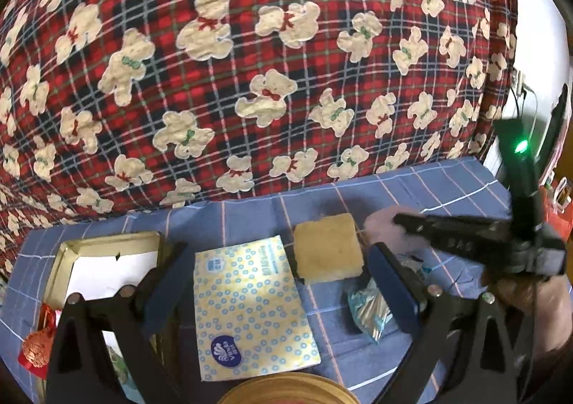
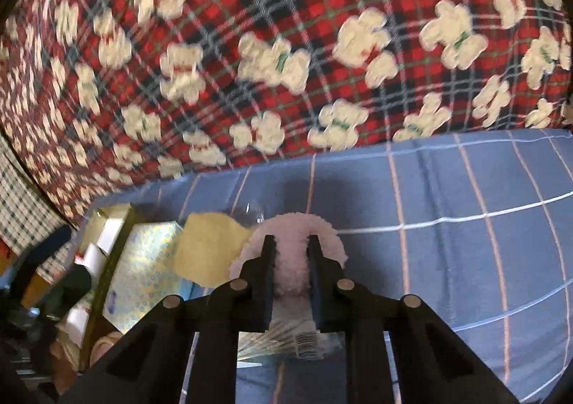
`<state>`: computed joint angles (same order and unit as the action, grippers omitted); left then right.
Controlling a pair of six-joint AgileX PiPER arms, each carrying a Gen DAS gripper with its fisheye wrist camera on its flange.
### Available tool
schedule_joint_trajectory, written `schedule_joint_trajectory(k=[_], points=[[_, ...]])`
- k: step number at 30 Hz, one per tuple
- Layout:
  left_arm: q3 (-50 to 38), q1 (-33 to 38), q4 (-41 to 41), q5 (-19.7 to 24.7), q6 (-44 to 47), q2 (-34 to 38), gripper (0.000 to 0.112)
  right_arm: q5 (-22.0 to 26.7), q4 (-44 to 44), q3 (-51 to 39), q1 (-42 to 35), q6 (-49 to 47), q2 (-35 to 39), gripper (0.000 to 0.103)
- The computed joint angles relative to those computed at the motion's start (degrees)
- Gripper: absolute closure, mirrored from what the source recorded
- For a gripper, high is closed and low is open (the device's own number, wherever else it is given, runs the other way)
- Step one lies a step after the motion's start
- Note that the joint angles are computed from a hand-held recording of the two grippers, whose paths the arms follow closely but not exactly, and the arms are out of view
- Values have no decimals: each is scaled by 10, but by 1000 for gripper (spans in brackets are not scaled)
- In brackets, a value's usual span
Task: Organize soft objects
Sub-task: 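Grasp the pink fluffy roll with the right tool while the left tool grasps the beige sponge block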
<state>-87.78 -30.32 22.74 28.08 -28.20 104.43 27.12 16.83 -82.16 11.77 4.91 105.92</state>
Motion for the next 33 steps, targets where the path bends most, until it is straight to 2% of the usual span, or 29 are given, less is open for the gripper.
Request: schedule_joint_trajectory(k=[7, 12, 14, 19, 21, 22, 23, 24, 25, 28, 29, 33], points=[[-98, -23, -20, 78, 56, 66, 14, -26, -15, 21, -26, 37, -23, 86], [-206, -44, -44, 152, 121, 134, 25, -31, -7, 23, -35, 41, -21, 86], [-267, -46, -65, 195, 148, 170, 27, -39, -13, 28, -37, 50, -23, 86], [-422, -32, -121, 297, 181, 262, 29, -50, 36, 40, -54, 15, -26, 86], [-473, -29, -142, 333, 194, 294, 34, -53, 47, 43, -55, 6, -26, 86], [-482, -32, -138, 338, 193, 301, 42, -55, 47, 42, -53, 6, -27, 86], [-490, -37, -132, 343, 195, 308, 57, -56, 49, 42, -51, 3, -27, 86], [-501, -44, -120, 351, 195, 316, 66, -58, 49, 43, -50, 3, -28, 86], [-511, -47, -114, 358, 198, 323, 69, -60, 49, 44, -48, 3, -29, 85], [-480, -49, -111, 333, 199, 308, 80, -67, 46, 47, -43, 4, -32, 85], [-460, -50, -107, 319, 197, 297, 85, -71, 47, 48, -42, 5, -34, 85], [-365, -49, -89, 244, 180, 239, 88, -86, 59, 57, -39, -8, -39, 85]])
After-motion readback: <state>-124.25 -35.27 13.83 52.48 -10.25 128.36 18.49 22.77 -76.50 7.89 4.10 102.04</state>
